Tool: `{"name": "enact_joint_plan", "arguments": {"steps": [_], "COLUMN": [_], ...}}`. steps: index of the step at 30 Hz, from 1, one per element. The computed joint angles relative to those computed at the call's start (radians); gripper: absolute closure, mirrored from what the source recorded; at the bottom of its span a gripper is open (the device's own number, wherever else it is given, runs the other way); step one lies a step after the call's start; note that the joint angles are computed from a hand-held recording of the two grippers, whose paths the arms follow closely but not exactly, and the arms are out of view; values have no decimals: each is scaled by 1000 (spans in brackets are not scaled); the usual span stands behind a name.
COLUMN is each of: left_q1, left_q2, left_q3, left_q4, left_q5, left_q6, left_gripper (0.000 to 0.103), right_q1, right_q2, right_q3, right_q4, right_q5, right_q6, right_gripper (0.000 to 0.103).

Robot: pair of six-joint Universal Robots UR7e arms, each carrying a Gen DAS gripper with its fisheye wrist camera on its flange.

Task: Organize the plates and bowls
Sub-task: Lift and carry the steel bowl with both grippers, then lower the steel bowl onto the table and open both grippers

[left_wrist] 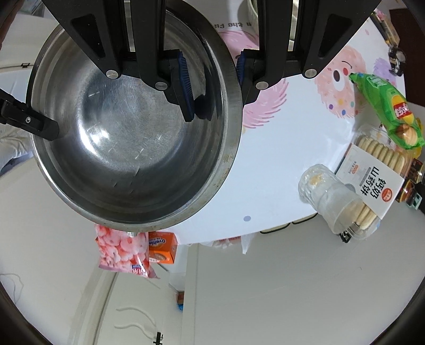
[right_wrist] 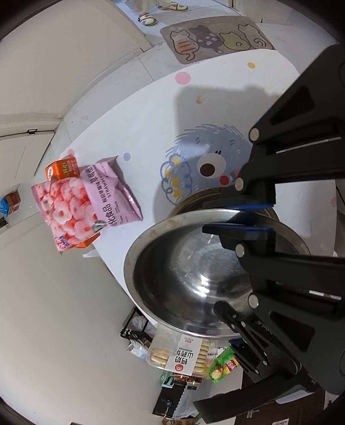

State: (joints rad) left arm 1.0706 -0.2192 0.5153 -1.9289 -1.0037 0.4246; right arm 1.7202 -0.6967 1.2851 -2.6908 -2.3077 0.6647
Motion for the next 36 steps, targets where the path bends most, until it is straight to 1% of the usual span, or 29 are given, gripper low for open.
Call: {"name": "enact_joint_plan", "arguments": {"steps": [5, 8, 10, 13, 16, 24, 27, 29, 30, 31, 33, 34, 36], "left_q1": [9, 19, 22, 28, 28, 23, 22, 20, 20, 21, 23, 24, 23], "left_q2": [5, 32, 39, 42, 31, 39, 43, 51, 53, 60, 70, 72, 65], "left_q3": [31, -8, -10, -3, 39, 40, 29, 16, 11, -4, -33, -41, -32], "left_q4": [-33, 10, 13, 6, -53, -65, -50, -34, -29, -16, 20, 30, 17], "left_q5": [15, 19, 26, 35, 42, 58, 62, 81, 90, 92, 92, 92, 86], "left_q6": [-2, -30, -32, -29, 3, 22, 6, -9, -17, -28, -52, -60, -59], "left_gripper": [75, 75, 75, 75, 75, 75, 72, 65, 58, 56, 52, 49, 47], "right_q1": [-19, -34, -42, -48, -56, -62, -68, -76, -82, -85, -81, -77, -72], "right_q2": [7, 9, 10, 14, 16, 23, 19, 14, 8, 6, 5, 6, 6], "right_q3": [1, 8, 15, 18, 20, 1, 4, 17, 28, 33, 35, 35, 38], "right_q4": [29, 39, 40, 44, 38, 61, 73, 64, 50, 45, 55, 57, 49], "right_q5": [12, 30, 41, 52, 65, 64, 81, 106, 129, 142, 123, 101, 87], "right_q6": [13, 24, 29, 34, 31, 27, 39, 63, 75, 85, 112, 119, 121], "right_gripper": [92, 92, 92, 92, 92, 92, 91, 91, 87, 82, 56, 52, 51]}}
